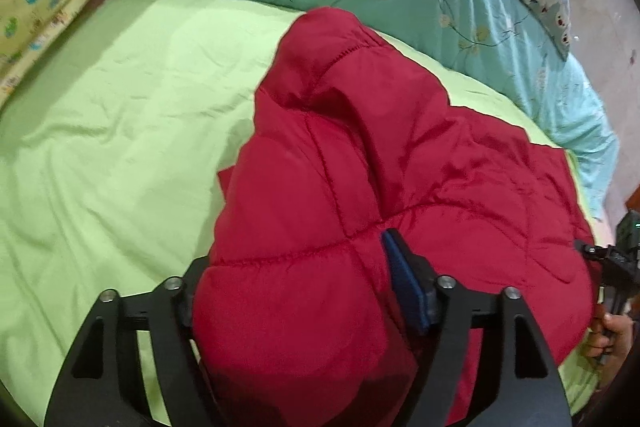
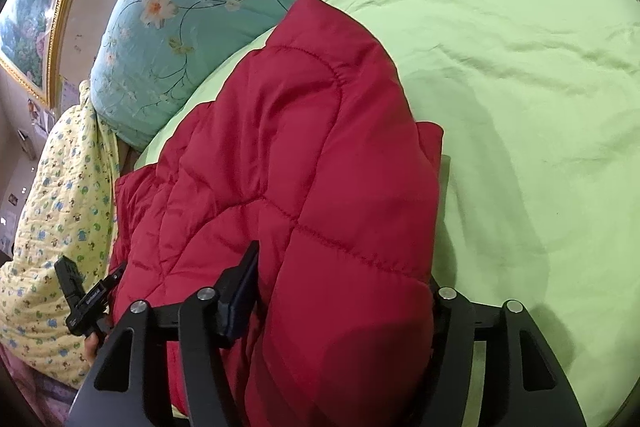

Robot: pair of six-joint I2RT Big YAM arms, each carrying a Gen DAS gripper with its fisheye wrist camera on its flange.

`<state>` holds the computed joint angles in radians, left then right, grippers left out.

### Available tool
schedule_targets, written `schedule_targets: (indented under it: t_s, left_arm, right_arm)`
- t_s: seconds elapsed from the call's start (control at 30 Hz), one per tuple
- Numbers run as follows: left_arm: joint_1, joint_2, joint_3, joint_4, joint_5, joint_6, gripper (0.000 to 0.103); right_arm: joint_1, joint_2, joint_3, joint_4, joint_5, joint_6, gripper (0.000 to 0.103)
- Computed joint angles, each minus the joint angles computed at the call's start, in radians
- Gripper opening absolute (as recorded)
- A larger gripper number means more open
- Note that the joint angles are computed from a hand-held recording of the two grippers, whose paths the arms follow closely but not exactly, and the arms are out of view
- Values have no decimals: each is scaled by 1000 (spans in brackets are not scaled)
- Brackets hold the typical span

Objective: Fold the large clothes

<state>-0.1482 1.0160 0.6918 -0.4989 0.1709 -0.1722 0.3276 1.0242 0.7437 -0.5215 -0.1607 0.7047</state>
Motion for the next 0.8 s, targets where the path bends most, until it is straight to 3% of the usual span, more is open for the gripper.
schedule_targets:
  t_s: [0.07, 0.2, 0.3, 0.43, 0.67, 0.8]
  left_arm:
    - [0, -13, -6, 0, -26, -10, 83]
    - [37, -45, -4, -24, 23, -46, 83]
    - [47, -90, -3, -48, 12, -56, 83]
    - [34, -144, -3, -71, -18, -51, 83]
    - [22, -198, -1, -119, 28, -59, 83]
    - [-27, -224, 4, -141, 26, -64, 83]
  right_arm:
    - [2, 4, 1, -2, 11, 0, 70]
    - [0, 1, -1, -4, 17, -1, 72]
    - [2, -1, -1, -9, 27, -1, 74]
    - [5, -1, -1, -12, 41, 3, 76]
    - [16, -5, 7, -21, 64, 15, 80]
    - [30, -4, 20, -41, 99, 4, 80]
